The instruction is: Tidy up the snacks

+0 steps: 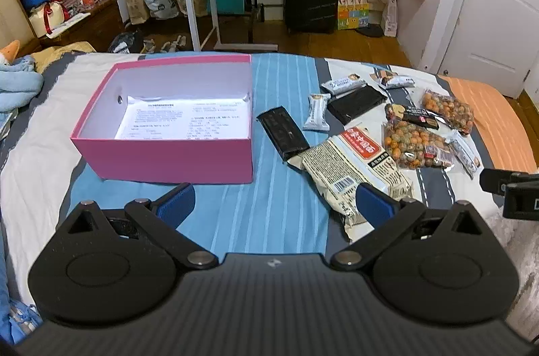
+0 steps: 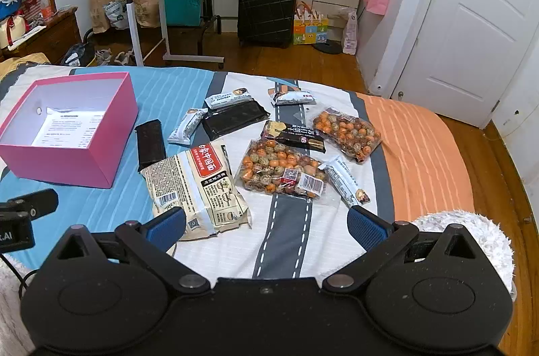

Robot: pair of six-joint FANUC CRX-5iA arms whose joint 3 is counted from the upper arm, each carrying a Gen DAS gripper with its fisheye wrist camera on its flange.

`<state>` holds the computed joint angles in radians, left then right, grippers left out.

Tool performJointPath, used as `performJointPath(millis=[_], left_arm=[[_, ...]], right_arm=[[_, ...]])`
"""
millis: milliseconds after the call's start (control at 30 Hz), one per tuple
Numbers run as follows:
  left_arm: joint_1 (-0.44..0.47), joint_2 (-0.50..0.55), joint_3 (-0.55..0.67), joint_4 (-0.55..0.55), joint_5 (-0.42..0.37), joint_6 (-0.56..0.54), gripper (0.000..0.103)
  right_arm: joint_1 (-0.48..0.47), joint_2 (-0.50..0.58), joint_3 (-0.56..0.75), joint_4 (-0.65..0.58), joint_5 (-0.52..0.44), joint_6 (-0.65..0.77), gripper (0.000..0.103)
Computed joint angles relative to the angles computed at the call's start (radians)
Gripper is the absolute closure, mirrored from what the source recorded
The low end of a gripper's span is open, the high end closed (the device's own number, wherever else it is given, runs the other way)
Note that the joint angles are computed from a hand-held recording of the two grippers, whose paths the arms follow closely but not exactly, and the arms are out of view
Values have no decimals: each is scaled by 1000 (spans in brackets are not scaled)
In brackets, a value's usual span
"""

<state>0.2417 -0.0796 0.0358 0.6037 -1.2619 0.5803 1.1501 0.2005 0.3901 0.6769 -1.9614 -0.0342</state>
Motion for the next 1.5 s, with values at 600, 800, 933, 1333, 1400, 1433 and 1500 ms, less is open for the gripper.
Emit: performJointPath(millis=[600,800,933,1333,1400,1433,1500], left_arm=[[-12,16,24,-15,-54,0,0],[-15,41,54,16,-105,-14,0],[-49,101,128,-13,-147,26,1],[-228,321,289,-187,-58,243,0],[-238,304,231,-182,-1,225,0],[-237,299,200,-164,16,202,0],[-238,310,179,-148,10,188,0]], right_arm=[[6,-52,-74,8,71,57,0],[12,-108,-182,106,167,209,0],[-3,-205,-305,164,345,279,0],[-294,-182,-302,-221,695,935,4],[-337,-169,-278,-319,700,1024,4],[-358,-164,-267,-369,694,1060,4],[-394,-171,-270,-452,694,1102,4]])
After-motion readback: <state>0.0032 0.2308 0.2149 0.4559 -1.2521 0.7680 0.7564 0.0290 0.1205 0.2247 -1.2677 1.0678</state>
